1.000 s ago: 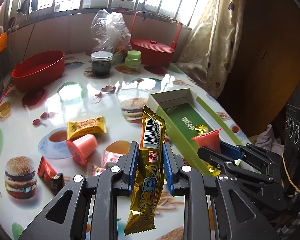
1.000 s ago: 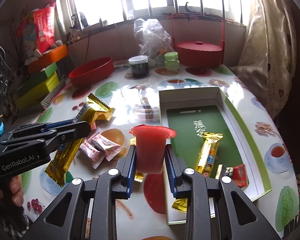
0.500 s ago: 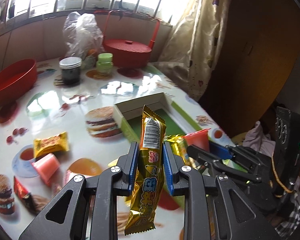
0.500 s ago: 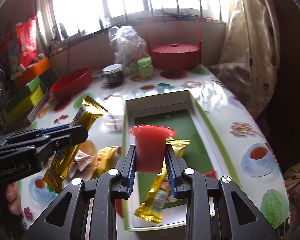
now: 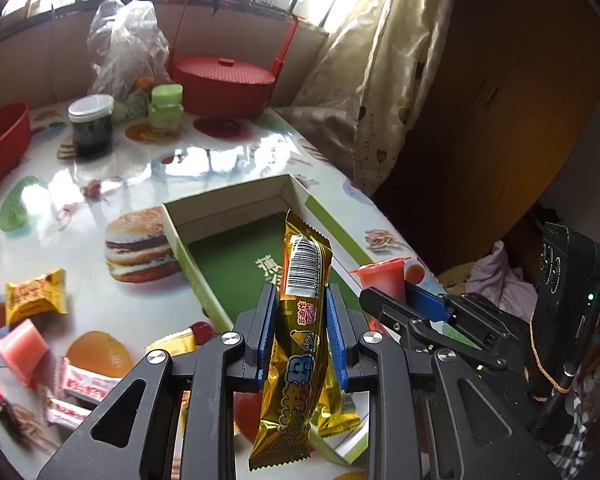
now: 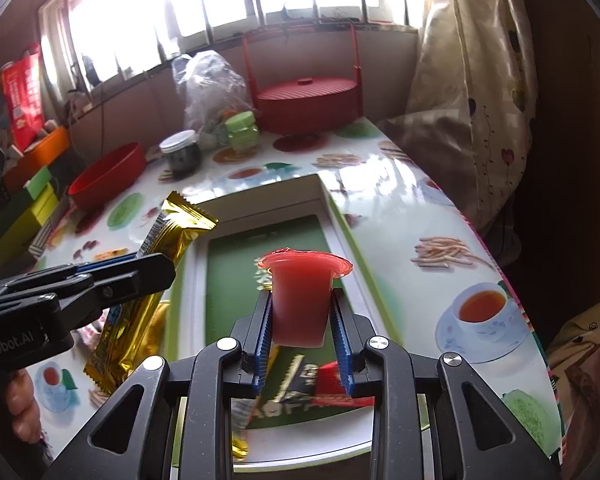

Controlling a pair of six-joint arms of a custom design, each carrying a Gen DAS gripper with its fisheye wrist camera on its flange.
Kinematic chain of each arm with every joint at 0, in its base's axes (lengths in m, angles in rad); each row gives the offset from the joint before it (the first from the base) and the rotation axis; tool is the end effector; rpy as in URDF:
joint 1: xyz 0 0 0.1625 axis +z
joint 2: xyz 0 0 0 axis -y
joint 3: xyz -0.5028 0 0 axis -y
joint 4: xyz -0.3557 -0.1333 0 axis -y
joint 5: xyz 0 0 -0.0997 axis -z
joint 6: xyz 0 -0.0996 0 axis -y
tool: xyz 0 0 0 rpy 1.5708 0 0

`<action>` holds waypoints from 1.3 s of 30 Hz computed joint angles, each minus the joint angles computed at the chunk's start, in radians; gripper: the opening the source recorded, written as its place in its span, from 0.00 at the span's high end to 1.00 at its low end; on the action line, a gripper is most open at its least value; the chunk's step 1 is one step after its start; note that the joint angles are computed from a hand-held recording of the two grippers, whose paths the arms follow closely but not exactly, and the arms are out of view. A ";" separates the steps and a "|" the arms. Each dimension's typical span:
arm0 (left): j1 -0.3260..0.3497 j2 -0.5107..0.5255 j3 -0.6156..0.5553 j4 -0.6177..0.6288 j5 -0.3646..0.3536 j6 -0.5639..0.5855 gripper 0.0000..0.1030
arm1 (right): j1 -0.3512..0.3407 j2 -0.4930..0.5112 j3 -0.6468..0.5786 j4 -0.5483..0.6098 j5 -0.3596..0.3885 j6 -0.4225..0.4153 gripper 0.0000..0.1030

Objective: Organize snacks
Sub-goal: 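Carry the gold bar in the left tool while the right tool carries the jelly cup to the box, then drop the gold bar in the box with the left tool while the right tool releases the cup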

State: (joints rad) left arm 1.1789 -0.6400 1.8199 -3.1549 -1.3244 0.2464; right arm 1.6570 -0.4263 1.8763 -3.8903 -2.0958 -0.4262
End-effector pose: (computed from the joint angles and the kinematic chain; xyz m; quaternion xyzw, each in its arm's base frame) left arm -0.1097 -0.6780 0.0843 0.2816 0.9309 -0.2074 0.1056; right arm 0.1374 -0.6213 0.0379 0.1162 -0.8750 0.3611 0.3008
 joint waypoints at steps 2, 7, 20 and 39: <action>-0.002 0.012 -0.010 0.004 0.005 0.001 0.75 | -0.008 -0.003 0.001 0.008 0.001 0.007 0.74; 0.001 0.038 -0.047 0.042 0.009 -0.023 0.75 | -0.017 -0.002 -0.008 0.034 -0.007 0.006 0.74; 0.019 0.086 -0.127 0.112 0.027 -0.088 0.75 | -0.032 0.004 -0.020 0.082 -0.016 0.007 0.74; 0.021 0.088 -0.128 0.122 0.027 -0.096 0.75 | -0.033 0.014 -0.029 0.090 -0.017 0.012 0.73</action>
State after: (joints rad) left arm 1.2001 -0.5519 1.6920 -3.0330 -1.2974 0.1502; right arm 1.6238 -0.4120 1.8474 -3.8003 -2.1125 -0.4146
